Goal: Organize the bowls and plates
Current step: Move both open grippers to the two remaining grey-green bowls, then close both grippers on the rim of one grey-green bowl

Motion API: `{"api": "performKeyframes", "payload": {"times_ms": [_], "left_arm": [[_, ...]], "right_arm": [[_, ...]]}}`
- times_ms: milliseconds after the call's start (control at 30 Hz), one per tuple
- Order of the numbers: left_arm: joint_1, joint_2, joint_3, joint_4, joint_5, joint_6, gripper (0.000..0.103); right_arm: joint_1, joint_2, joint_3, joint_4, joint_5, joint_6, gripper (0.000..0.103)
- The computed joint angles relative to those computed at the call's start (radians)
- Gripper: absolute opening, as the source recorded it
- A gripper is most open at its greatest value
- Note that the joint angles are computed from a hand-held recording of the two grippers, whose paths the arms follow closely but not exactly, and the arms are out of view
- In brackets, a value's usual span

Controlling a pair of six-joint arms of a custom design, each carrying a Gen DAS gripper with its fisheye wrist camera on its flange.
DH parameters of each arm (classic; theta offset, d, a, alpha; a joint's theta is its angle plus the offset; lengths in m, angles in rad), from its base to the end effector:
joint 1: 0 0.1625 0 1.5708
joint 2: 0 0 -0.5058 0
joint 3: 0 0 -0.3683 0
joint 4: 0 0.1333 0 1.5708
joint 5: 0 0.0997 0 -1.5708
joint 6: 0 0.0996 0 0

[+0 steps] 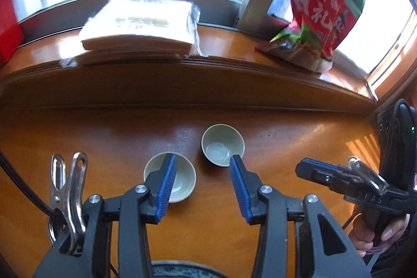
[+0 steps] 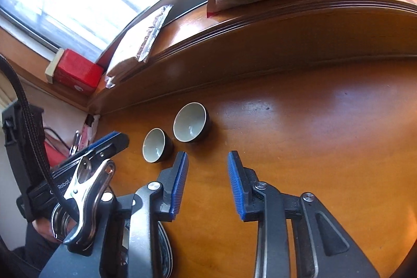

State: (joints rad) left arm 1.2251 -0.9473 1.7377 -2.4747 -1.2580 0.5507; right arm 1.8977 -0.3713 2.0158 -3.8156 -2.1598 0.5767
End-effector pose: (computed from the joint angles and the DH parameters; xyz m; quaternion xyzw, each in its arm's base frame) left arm -0.0708 -0.6805 0.2285 0.4194 0.8926 -0.0398 0.1604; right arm 0.2579 -0.5179 -0.0333 -0.1990 -0.8964 0.3756 0.1259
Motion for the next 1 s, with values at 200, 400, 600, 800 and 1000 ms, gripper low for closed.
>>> {"api": "performKeyframes", "payload": {"times_ms": [200, 400, 600, 800, 1000], "left_arm": [[-0.009, 0.092, -0.080, 0.075, 0.062, 0.011, 0.045], [-0.019, 0.171, -0.112, 0.080, 0.167, 0.017, 0.045], [-0.017, 0.206, -0.127, 0.082, 0.199, 0.017, 0.037], [-0.011, 0.209, -0.139, 0.113, 0.149, 0.000, 0.018], [0.001, 0.214, -0.150, 0.138, 0.114, -0.036, 0.013]], "right_arm": [[-0.061, 0.004, -0.061, 0.088, 0.067, -0.003, 0.040], [-0.099, 0.019, -0.111, 0.129, 0.104, -0.031, 0.040], [-0.107, 0.033, -0.176, 0.237, 0.064, -0.034, 0.037], [-0.097, 0.059, -0.227, 0.248, 0.036, -0.064, 0.013], [-0.103, 0.070, -0.247, 0.251, 0.044, -0.059, 0.007]]}}
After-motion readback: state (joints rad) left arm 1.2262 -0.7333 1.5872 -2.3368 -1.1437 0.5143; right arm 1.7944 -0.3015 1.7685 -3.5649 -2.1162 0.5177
